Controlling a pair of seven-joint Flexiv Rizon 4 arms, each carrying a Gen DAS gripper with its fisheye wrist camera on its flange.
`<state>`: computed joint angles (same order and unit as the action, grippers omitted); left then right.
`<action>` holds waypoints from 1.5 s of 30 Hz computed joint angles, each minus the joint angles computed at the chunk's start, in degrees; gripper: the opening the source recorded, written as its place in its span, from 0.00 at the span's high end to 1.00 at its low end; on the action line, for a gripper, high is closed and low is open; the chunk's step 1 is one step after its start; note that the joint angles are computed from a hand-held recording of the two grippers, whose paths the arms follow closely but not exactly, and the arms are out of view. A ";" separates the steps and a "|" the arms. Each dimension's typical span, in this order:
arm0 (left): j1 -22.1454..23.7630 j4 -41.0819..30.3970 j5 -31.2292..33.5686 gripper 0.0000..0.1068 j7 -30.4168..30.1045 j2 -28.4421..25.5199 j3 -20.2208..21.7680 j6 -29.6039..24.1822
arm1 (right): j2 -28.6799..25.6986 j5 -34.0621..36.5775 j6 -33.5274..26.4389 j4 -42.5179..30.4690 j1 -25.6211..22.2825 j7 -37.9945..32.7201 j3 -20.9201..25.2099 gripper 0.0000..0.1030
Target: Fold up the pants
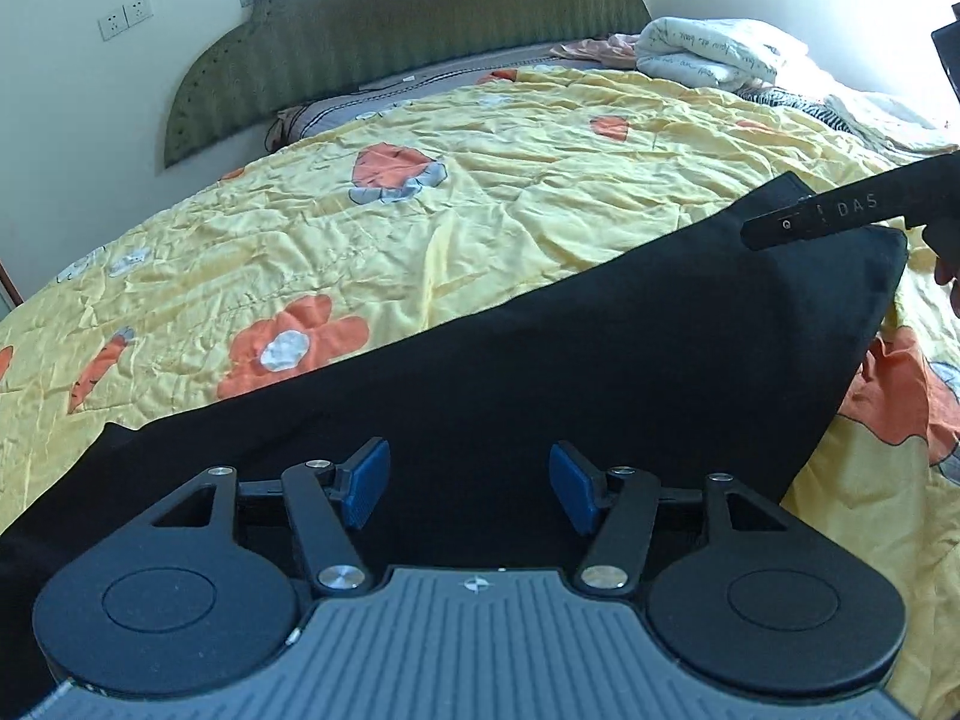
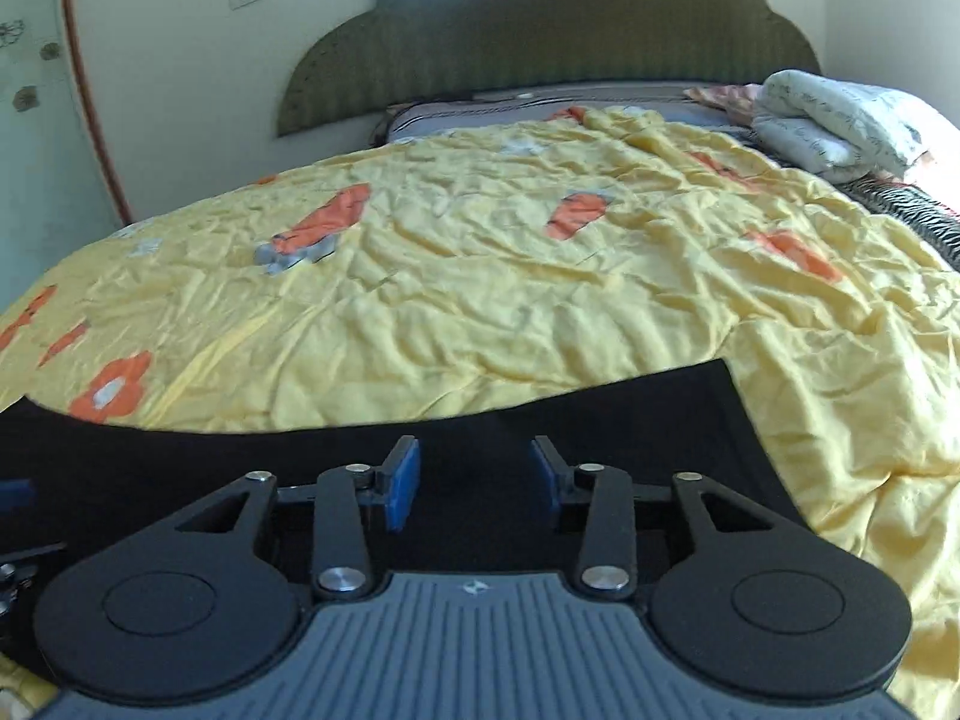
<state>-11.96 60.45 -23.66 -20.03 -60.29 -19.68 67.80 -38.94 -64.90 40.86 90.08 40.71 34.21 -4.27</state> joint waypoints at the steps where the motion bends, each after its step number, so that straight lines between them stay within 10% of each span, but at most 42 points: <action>1: -0.37 0.08 0.32 0.40 -0.18 -0.19 0.43 0.31 | -0.64 0.09 1.05 -0.69 -0.19 -0.91 0.35 0.52; 7: 1.05 2.34 -0.61 0.40 -0.05 0.43 -2.19 3.27 | -4.15 7.24 -5.78 -6.09 2.03 -6.64 0.10 0.48; 11: 2.66 4.55 -1.35 0.39 -0.23 1.63 -3.24 8.26 | -4.48 -0.29 2.63 -6.57 2.73 -2.39 -2.03 0.43; 18: 1.78 1.39 2.29 0.36 -7.97 1.36 5.00 2.20 | -11.14 5.03 5.62 -14.74 4.34 -13.64 -2.96 0.35; 24: 5.15 6.33 0.54 0.35 -3.82 3.71 -2.93 6.41 | -4.02 -3.11 3.70 -4.58 9.37 7.56 -7.27 0.35; 30: 2.30 5.47 0.29 0.34 -5.63 3.33 -0.78 4.10 | 4.70 -5.90 -7.30 8.54 12.05 32.31 -3.79 0.35; 37: 2.28 7.20 0.44 0.33 -4.52 4.06 -1.05 4.32 | 8.14 -20.66 -4.95 18.73 8.10 65.71 -1.95 0.33; 45: 1.77 5.83 -0.45 0.30 -6.83 4.27 0.06 0.69 | 6.60 -28.55 -13.16 19.77 4.47 79.37 0.28 0.35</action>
<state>-10.19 66.28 -24.11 -26.86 -56.03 -19.62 68.48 -32.34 -93.46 27.70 109.85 45.17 113.59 -3.99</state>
